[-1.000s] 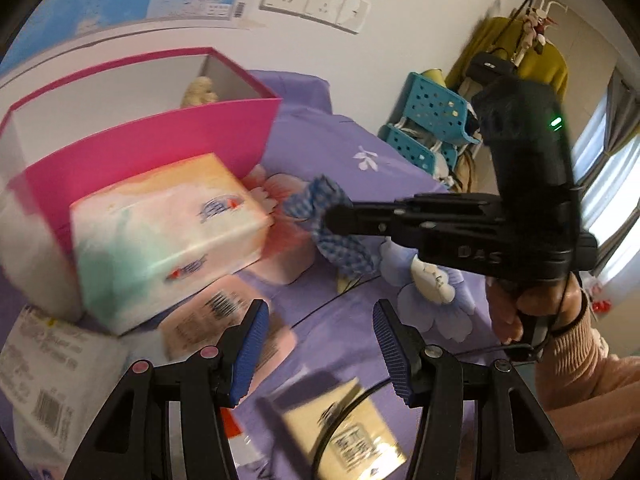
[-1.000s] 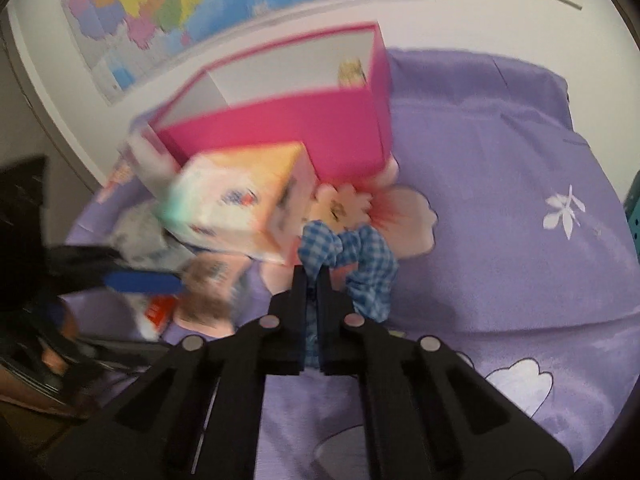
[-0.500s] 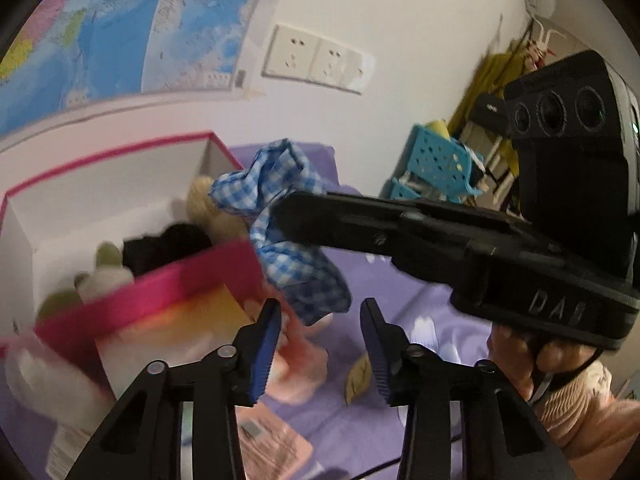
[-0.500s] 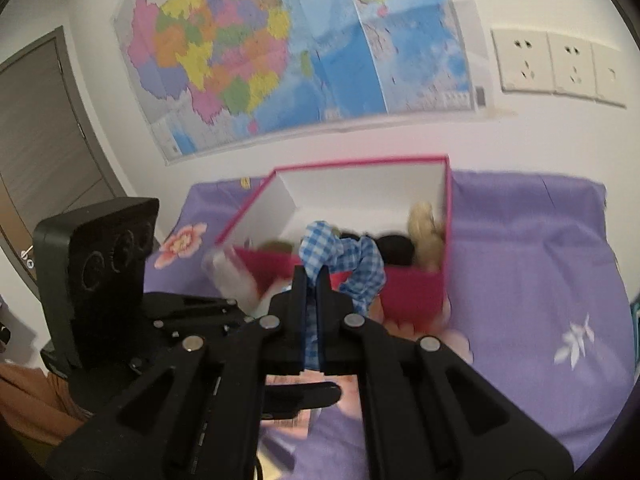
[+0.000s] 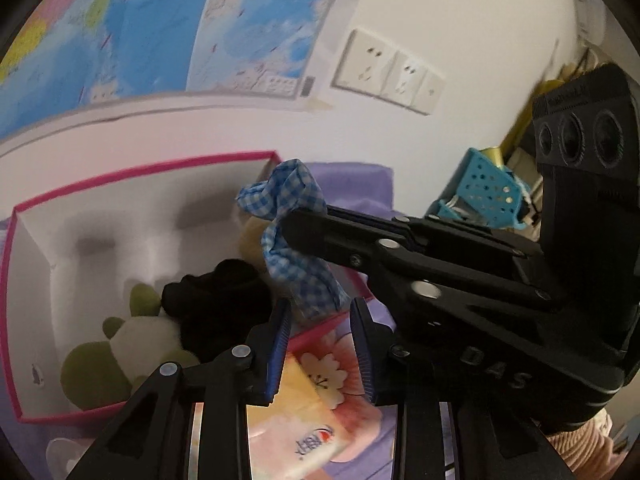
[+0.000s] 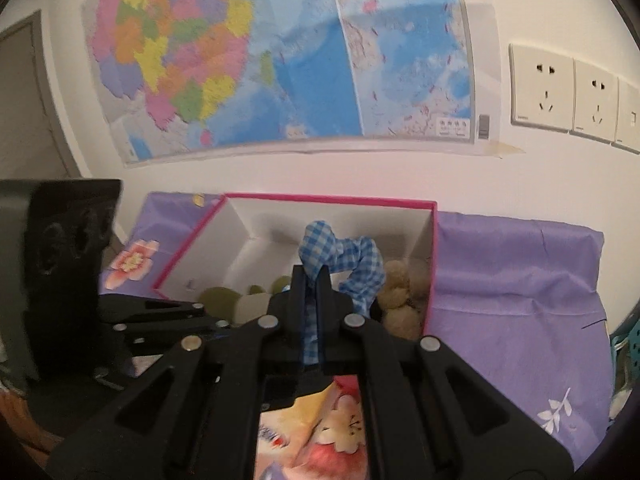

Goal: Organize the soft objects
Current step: 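Grasp the blue gingham cloth with the right tool and drop it into the box, then grasp the white wet-wipe pack with the right tool and drop it into the box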

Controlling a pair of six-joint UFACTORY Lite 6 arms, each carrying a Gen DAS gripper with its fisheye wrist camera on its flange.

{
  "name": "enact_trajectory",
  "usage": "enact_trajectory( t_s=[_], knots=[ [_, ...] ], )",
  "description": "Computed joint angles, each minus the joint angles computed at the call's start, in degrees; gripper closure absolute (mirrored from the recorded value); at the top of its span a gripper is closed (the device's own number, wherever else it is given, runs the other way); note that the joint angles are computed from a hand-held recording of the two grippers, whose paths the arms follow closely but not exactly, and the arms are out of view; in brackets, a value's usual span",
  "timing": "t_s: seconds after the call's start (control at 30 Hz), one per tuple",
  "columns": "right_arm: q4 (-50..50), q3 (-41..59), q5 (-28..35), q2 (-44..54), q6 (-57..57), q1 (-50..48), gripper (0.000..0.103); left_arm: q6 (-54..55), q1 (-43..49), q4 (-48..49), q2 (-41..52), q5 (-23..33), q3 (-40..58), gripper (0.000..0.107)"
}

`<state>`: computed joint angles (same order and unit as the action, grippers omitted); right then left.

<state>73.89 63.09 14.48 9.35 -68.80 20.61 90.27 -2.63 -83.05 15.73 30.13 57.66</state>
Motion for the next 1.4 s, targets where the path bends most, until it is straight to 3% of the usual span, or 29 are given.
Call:
enact_trajectory(
  t_s=[0.13, 0.33, 0.57, 0.67, 0.93, 1.23, 1.4],
  knots=[
    [-13.9, 4.3, -1.3, 5.9, 14.7, 0.3, 0.081, 4.3, 1.1, -3.3, -1.8, -1.5, -3.3, 0.062],
    [-6.0, -0.6, -0.4, 2.3, 7.9, -1.4, 0.081, 16.7, 4.1, -10.3, -13.3, -3.5, -14.9, 0.059],
    [4.4, -12.8, 8.0, -12.6, -1.5, -2.9, 0.080, 15.4, 22.4, 0.1, -29.0, 11.7, -25.6, 0.053],
    [4.7, -16.9, 12.3, -17.9, -1.3, -1.8, 0.076, 15.8, 32.5, 4.1, -30.8, 17.6, -27.0, 0.049],
    [10.9, -22.9, 16.2, -18.9, -4.7, 7.9, 0.073, 19.6, 47.9, 10.5, -17.5, 16.8, -23.7, 0.048],
    [23.0, -22.2, 19.0, -3.7, -10.2, 14.8, 0.070, 18.6, 49.3, 14.5, -3.5, 15.3, -16.2, 0.048],
    [27.6, -21.1, 19.0, 1.0, -11.1, 17.0, 0.056, 13.6, 48.2, 19.3, 4.9, 16.0, -9.1, 0.047]
  ],
)
